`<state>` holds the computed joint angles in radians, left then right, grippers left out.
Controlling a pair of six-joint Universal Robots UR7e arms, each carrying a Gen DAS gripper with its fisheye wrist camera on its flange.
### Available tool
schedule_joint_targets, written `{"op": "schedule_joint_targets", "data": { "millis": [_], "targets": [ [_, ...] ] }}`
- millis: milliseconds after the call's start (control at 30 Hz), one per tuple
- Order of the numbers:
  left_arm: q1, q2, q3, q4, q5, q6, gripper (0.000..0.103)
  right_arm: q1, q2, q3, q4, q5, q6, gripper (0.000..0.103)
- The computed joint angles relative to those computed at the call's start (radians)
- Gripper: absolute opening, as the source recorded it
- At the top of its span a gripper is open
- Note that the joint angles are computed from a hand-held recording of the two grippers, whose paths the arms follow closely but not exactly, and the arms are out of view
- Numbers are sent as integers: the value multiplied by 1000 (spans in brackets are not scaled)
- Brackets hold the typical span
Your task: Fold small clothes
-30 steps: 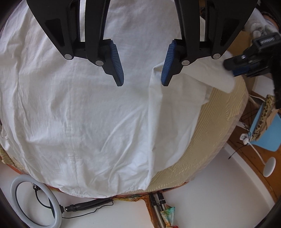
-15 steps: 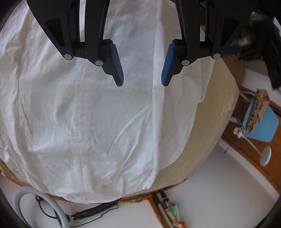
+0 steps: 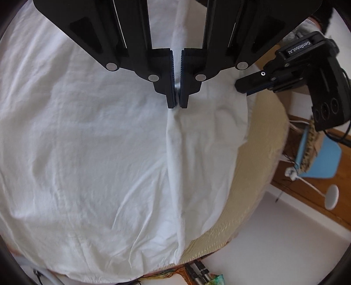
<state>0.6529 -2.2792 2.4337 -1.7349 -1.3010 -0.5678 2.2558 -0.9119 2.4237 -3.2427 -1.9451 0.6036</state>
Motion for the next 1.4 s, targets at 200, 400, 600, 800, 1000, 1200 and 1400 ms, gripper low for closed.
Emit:
{"op": "schedule_joint_targets", "data": {
  "millis": [200, 400, 600, 800, 1000, 1200, 1400],
  "targets": [
    [-71, -96, -52, 130, 116, -32, 0, 27, 21, 14, -137, 34, 1, 2],
    [-69, -81, -26, 214, 154, -76, 15, 68, 64, -68, 85, -83, 24, 2],
    [-182, -265, -20, 370, 228, -213, 52, 198, 16, -148, 222, -271, -31, 17],
    [-192, -357, 3, 425, 181, -247, 52, 203, 6, -262, 234, -256, -99, 43],
    [-225, -420, 2, 457, 145, -275, 46, 138, 95, -451, 397, -221, -61, 43],
    [-22, -350, 19, 275, 51, -87, 7, 63, 254, -635, 529, -282, -21, 43],
    [46, -340, 15, 233, 6, -25, 5, 21, 373, -780, 746, -404, 10, 43]
  ]
}}
